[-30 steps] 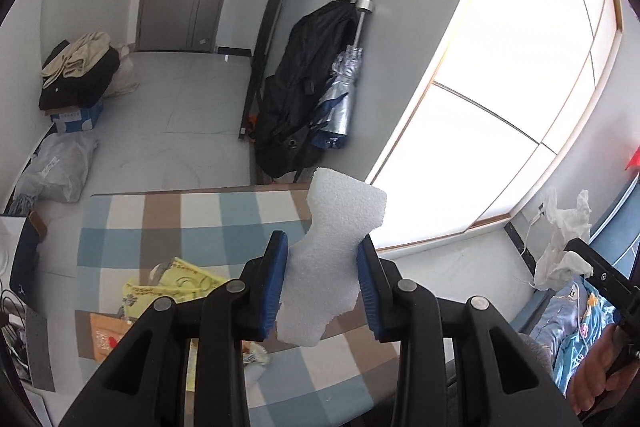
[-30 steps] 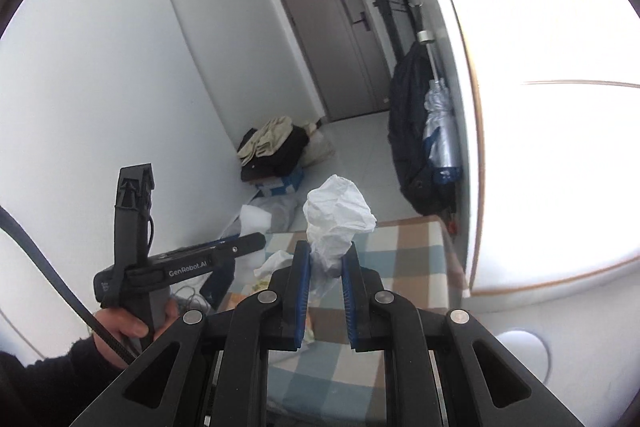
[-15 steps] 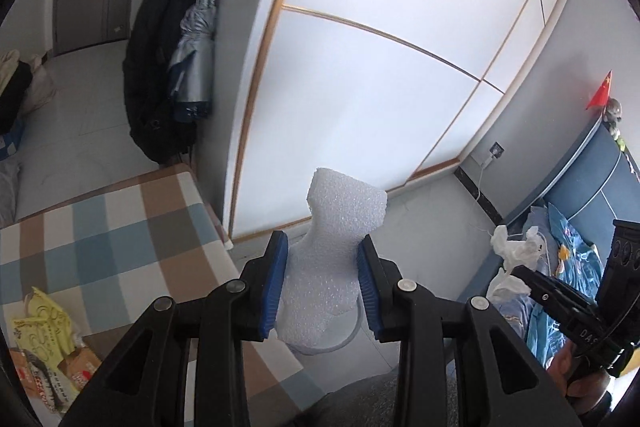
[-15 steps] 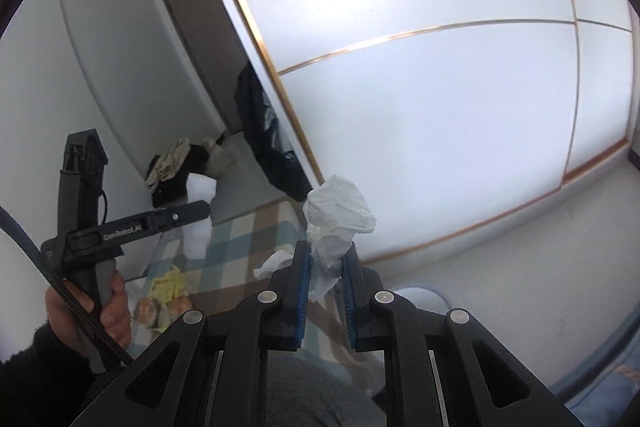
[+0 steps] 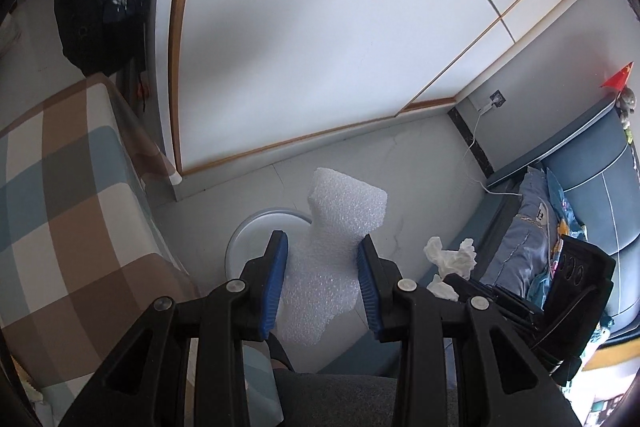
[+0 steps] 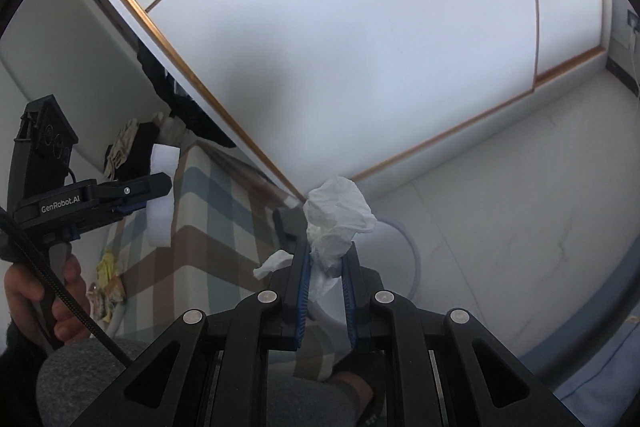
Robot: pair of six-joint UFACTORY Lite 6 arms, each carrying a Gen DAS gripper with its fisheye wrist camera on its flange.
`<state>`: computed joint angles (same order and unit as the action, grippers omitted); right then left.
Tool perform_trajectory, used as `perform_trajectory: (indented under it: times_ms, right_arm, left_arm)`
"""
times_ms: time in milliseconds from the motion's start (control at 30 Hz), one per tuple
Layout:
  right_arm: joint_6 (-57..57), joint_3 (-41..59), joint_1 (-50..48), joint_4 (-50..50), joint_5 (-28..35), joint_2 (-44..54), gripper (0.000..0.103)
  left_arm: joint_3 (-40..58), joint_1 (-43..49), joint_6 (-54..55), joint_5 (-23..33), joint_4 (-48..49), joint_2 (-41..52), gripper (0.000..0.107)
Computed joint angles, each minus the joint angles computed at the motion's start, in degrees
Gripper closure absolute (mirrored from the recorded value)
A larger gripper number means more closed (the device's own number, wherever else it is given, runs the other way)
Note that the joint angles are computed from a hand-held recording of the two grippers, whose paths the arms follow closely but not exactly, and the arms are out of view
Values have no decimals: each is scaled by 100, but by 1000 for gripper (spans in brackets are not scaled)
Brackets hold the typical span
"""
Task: Collect trash
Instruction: 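Hold the right gripper over the bin and open it to drop the tissue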
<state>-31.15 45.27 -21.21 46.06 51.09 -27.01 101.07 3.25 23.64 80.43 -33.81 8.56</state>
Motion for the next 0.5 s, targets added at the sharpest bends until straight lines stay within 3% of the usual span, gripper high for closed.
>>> perform_trajectory:
  times_ms: [300, 500]
  right_arm:
    - [-1090, -14, 664, 1124, -982, 2325, 86]
    - [-1711, 230, 889, 1856, -1246, 3529, 86]
  left_arm:
    - [-276, -360, -477, -134, 219, 497, 77]
    - [-140, -609, -696, -168, 404, 902, 77]
